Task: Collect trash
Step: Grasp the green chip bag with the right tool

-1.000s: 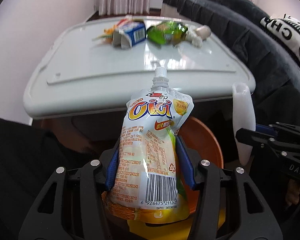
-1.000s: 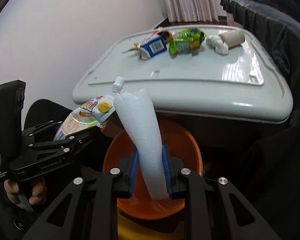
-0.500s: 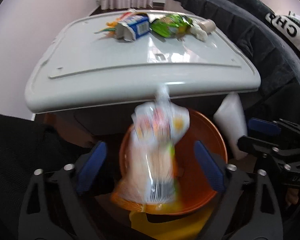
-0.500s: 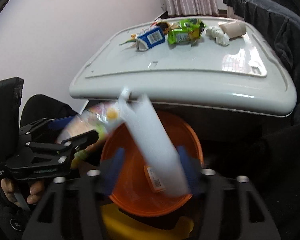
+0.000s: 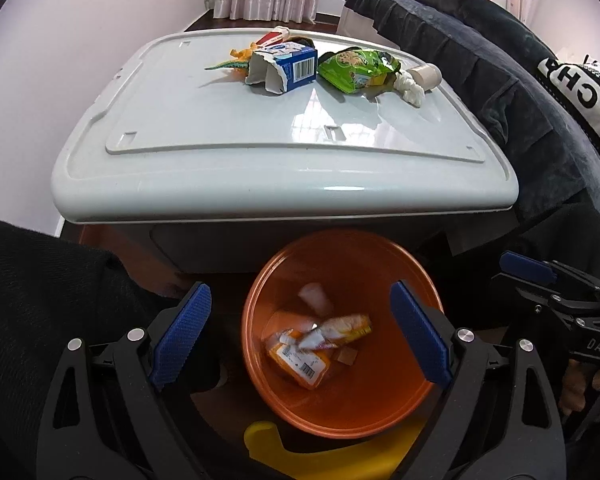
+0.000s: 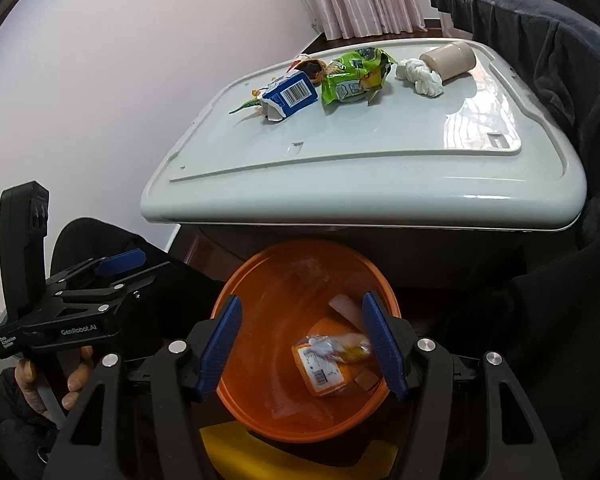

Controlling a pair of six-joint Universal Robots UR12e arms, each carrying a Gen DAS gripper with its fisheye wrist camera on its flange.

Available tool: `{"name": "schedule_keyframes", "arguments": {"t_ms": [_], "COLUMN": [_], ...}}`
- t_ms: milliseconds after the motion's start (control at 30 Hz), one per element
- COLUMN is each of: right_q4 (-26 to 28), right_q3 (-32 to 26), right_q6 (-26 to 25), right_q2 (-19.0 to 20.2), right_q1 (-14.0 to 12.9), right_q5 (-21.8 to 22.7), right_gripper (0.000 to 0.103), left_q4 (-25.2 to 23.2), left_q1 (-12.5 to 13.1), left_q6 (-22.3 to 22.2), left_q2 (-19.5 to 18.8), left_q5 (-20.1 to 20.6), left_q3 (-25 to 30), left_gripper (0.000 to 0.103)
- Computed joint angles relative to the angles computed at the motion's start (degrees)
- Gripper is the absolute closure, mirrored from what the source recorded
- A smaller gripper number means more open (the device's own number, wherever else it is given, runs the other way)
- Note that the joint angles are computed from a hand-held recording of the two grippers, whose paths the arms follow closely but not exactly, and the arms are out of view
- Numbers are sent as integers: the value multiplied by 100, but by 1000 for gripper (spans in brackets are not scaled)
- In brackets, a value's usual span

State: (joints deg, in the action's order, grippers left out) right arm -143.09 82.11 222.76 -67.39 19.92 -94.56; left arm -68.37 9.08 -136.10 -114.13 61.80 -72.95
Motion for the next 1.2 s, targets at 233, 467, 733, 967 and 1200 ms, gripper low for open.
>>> {"name": "schedule_keyframes", "arguments": {"t_ms": [233,467,733,967,1200], "right_q4": [105,-9,414,319,705], "right_q3": [-523,-1196,-1825,-2189,-2714], "right_q6": [-367,448,988,1805,1861], "right_q2": [257,684,1145,1514,1866], "right_q1": [-285,-860,-1119,-1252,-1186], "right_q5": [-108,265,290,588,587], "right_gripper": [38,37,26,25,22], "left_q4": [273,920,656,564,375], "left_q1": [-93,-277,-320,-286,-263], "left_q6": [-270,-733,-1002,-1068,-1085], "left_q2": [-257,-666,-862,-857,-880], "left_q5": [-354,-477,-312,-378,-405], "left_q3": [421,1035,1197,1159,1189], "left_gripper": [14,14,14,14,14]}}
